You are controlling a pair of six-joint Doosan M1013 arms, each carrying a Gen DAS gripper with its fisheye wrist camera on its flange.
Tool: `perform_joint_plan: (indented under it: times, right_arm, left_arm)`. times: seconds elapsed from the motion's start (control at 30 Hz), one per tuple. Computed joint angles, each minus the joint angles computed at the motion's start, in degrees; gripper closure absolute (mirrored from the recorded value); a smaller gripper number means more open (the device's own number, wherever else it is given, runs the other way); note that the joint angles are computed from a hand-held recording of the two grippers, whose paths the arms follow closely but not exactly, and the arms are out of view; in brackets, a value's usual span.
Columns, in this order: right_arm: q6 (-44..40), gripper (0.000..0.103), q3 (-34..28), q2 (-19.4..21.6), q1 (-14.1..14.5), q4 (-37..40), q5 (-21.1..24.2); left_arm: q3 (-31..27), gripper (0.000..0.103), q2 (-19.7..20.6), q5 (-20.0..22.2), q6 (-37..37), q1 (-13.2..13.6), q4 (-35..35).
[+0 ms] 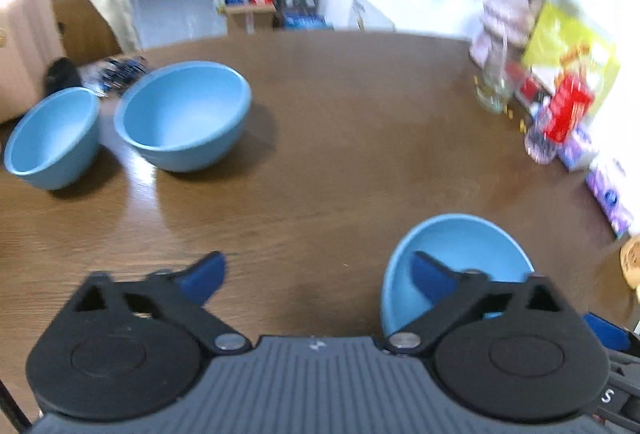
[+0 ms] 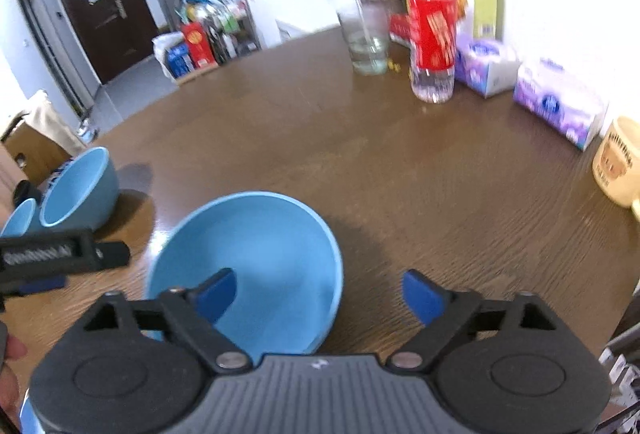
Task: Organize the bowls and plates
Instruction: 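Lower the bowl onto the table and open both grippers, then withdraw both grippers from the placed bowl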
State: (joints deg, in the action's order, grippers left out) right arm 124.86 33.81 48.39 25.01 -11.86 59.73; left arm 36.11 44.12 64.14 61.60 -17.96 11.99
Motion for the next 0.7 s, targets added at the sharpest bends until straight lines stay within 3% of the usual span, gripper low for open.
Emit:
perform_joint_plan:
  times: [0.07, 0.37, 0.7]
  right_arm:
    - [0.15, 0.0, 1.37, -1.16, 0.77, -1.04, -1.15]
    - [4.15, 0.0, 4.36, -4.07, 6.19, -5.26, -2.91]
    - [10.52, 0.0, 6.18, -5.81, 11.8, -11.1, -1.86]
  left_arm:
    - [4.49, 0.0, -2.94, -3.17, -0.79, 0.44, 1.27]
    - [21.98, 0.0, -14.98, -12.84, -1.86, 3.62, 3.27]
    - [32.53, 0.0, -22.87, -17.75, 3.23, 7.93, -0.66]
